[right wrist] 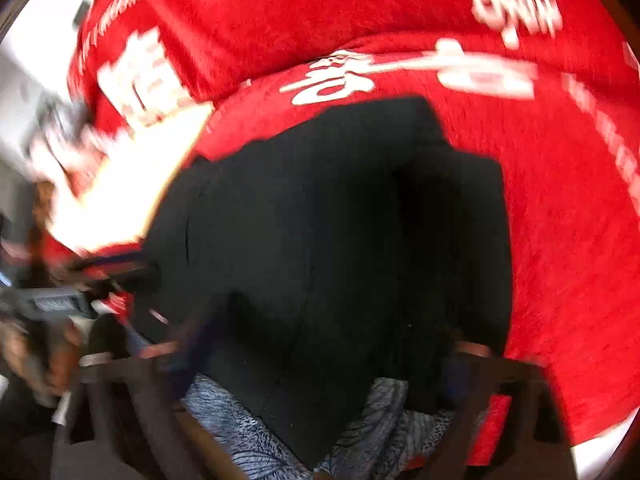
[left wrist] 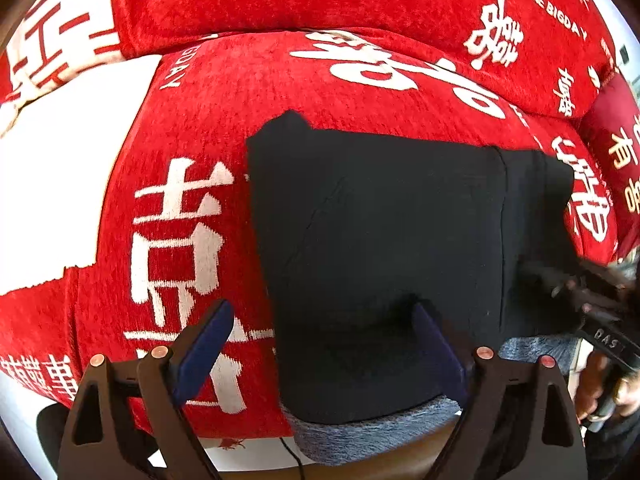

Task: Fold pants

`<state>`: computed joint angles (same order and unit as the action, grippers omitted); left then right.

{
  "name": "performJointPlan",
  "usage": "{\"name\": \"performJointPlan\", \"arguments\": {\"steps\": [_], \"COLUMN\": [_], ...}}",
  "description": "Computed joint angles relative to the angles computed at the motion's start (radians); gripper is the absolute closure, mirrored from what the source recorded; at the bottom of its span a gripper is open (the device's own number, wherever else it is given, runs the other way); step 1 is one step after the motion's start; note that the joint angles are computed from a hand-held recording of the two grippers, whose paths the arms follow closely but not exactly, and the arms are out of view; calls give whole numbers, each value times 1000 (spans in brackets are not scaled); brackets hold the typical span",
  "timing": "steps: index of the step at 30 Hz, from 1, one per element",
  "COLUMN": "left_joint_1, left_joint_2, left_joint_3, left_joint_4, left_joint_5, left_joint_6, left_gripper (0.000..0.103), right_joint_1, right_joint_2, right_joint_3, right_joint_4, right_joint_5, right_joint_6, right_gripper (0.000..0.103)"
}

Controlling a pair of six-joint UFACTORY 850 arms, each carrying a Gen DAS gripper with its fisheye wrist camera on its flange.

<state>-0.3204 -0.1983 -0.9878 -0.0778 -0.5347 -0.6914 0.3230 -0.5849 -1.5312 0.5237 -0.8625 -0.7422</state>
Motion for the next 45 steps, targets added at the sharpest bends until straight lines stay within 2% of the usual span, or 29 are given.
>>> {"name": "performJointPlan", "arguments": {"steps": [1,2,5,9,12,14,15,18,21,22,24,26,28,30,32,34,35,37,40,45], "left_joint_1": [0,1,-7,-22,-26,-28,-26,-17,-22,-20,-10,7,18,24,35,55,67,79,73,64], "left_joint_2": [-1,-2,0,-5,-63,-119,-136,-118,-90,-76,-63,-74,-110,-146,-178,-202,-216,-232,-241,-219], "left_joint_3": [-7,-18,-56,-101,-135,-159,-162,-132,-126,-118,-117,-132,-169,-202,-224,-230,-232,-228,-224,-230], "left_joint_4": [-5,-13,13,65,37,33,18,-18,114,162,210,216,228,251,257,203,162,126,141,167], "left_joint_5": [-2,-6,-10,3,-15,-48,-54,-21,-32,-31,-33,-42,-81,-112,-116,-102,-102,-93,-76,-109], "left_joint_6": [8,24,18,10,51,56,67,68,-63,-110,-179,-208,-232,-267,-283,-238,-200,-156,-160,-184], "left_gripper": [11,11,12,11,11,11,11,11,11,11,11,11,11,11,11,8,3,0,0,0], "right_joint_1": [6,1,-33,-56,-64,-62,-69,-102,-103,-96,-75,-56,-43,-15,20,49,53,43,35,34], "right_joint_2": [22,33,48,90,58,10,-8,-7,6,22,69,104,98,73,36,-43,-89,-157,-166,-149], "right_joint_3": [12,13,-19,-24,-23,-21,-2,11,9,15,44,54,26,-18,-57,-129,-170,-234,-231,-227], "right_joint_4": [0,34,151,187,119,11,6,106,52,1,-90,-65,40,103,94,-19,-84,-120,-96,-100], "right_joint_5": [25,22,-33,-12,10,35,54,41,52,89,206,272,249,204,201,189,168,105,107,105], "right_joint_6": [-2,-24,-62,-85,3,117,145,123,169,203,231,163,41,-55,-92,15,92,176,161,145], "right_gripper": [82,83,85,85,85,85,81,78,56,52,52,45,19,19,19,19,20,21,21,20]}}
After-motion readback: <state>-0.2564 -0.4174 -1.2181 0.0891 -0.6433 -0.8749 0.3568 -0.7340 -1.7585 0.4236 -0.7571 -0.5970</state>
